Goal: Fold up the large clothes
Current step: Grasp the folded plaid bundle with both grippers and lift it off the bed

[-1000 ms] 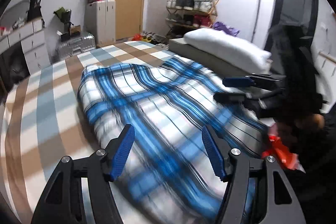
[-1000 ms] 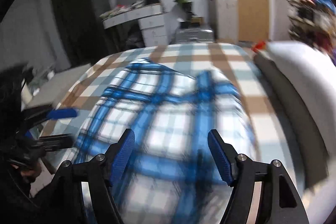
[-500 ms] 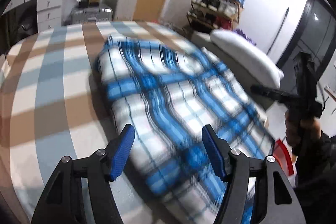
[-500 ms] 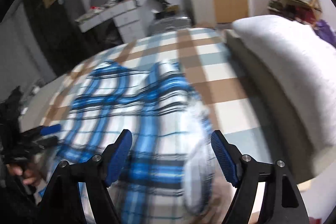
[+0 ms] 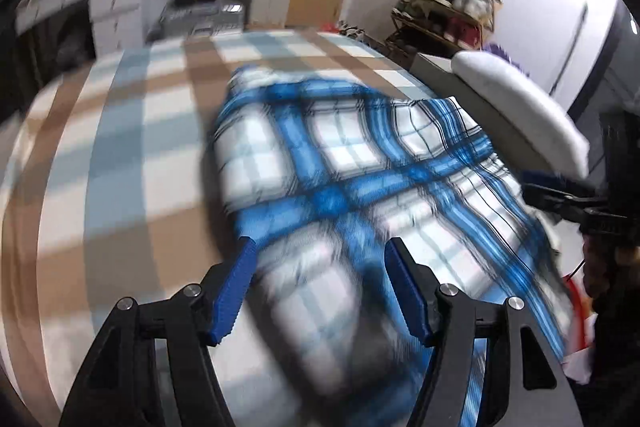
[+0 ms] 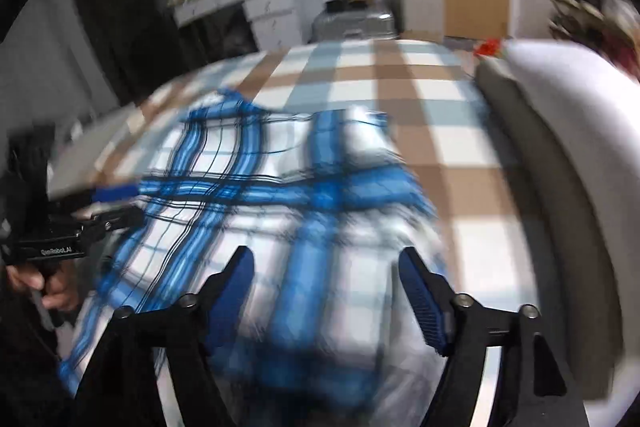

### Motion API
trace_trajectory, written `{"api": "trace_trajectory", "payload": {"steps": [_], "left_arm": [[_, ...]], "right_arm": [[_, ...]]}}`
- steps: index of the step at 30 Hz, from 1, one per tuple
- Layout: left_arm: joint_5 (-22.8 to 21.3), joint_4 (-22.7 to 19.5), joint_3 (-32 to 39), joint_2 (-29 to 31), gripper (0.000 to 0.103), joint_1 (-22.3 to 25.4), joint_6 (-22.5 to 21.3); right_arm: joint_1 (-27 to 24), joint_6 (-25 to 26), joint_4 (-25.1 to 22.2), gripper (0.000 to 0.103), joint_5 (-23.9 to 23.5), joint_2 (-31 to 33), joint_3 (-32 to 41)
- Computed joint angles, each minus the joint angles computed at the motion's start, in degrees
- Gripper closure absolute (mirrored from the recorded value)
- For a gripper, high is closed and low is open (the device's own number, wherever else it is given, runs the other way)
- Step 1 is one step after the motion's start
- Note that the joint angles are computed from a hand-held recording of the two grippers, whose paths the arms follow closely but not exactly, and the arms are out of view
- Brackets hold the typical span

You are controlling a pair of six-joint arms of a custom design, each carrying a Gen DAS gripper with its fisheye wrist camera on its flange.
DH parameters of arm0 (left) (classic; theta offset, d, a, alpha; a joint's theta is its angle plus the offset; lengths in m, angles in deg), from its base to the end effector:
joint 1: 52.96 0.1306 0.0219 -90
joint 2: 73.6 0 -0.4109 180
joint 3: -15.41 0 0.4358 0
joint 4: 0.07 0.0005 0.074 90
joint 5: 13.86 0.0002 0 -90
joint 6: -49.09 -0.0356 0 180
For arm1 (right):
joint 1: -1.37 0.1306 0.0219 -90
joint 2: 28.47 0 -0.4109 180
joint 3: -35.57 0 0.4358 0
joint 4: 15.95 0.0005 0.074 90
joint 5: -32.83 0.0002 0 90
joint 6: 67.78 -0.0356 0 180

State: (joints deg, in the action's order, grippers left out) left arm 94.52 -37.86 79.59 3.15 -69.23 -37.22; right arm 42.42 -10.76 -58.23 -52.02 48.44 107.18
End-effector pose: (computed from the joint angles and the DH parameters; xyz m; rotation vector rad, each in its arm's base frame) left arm 0.4015 -0.1294 0.3526 0.4122 2.4302 -0.5458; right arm 0.3316 0.2838 0.4096 -0.1300 2.4522 0.4855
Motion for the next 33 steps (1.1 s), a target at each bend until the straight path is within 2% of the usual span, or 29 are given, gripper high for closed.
{"api": "trace_trajectory", "payload": {"steps": [2,4,5,7,8,10,13,16,21,24,26,28,31,33], "left_arm": [[4.79,-1.51,-0.4,0.18,0.041,1.47,2.29],[11.55,-3.49,-0.62,0.63,0.042,3.1,4.6],[16.92,-4.89,-0.74,1.39,0.041,4.27,4.91],[21.76,-6.32,-1.55,0.55,0.042,4.89,4.95],[22.72,-6.32,-1.62,1.06,0.042,4.94,5.26],[23.31,-6.36,-1.54,1.11,0.041,4.83,5.5],[23.0,-7.23,-0.65,1.71,0.041,4.13,5.7],[22.6,-6.25,-0.35,1.98,0.04,3.77,6.1],[20.47,-6.94,-0.51,1.27,0.04,3.46,5.07],[18.57,-10.34,-1.1,-0.48,0.04,4.16,0.63],[19.57,-13.18,-1.09,-0.92,0.04,5.29,-2.59],[20.7,-15.13,-0.93,-0.77,0.04,5.98,-5.33],[22.55,-15.96,-0.41,0.27,0.039,6.48,-7.34],[22.73,-15.7,0.03,0.93,0.039,6.21,-7.55]], "right_arm": [[-2.34,-5.22,1.24,0.025,-4.33,-3.77,-4.32],[-3.98,-9.96,2.51,0.024,-8.91,-7.13,-8.45],[-4.54,-12.46,4.42,0.024,-11.16,-8.73,-10.76],[-5.2,-14.22,7.82,0.024,-14.98,-9.6,-12.85],[-5.26,-14.07,9.61,0.023,-15.98,-9.45,-13.38],[-5.27,-12.1,11.96,0.023,-16.06,-7.48,-12.69],[-4.83,-9.09,12.54,0.023,-16.31,-3.58,-9.85],[-3.76,-5.74,14.32,0.022,-16.09,0.24,-7.38],[-0.43,-3.74,12.86,0.024,-16.71,3.31,-4.24],[3.15,-5.3,12.55,0.024,-17.2,0.43,-6.42],[5.3,-6.65,13.53,0.024,-16.79,-2.24,-8.81],[6.66,-10.55,15.06,0.024,-15.46,-5.74,-11.91],[5.53,-17.5,21.76,0.025,-15.58,-8.98,-16.61],[5.01,-18.82,21.17,0.024,-15.91,-8.18,-15.75]]}}
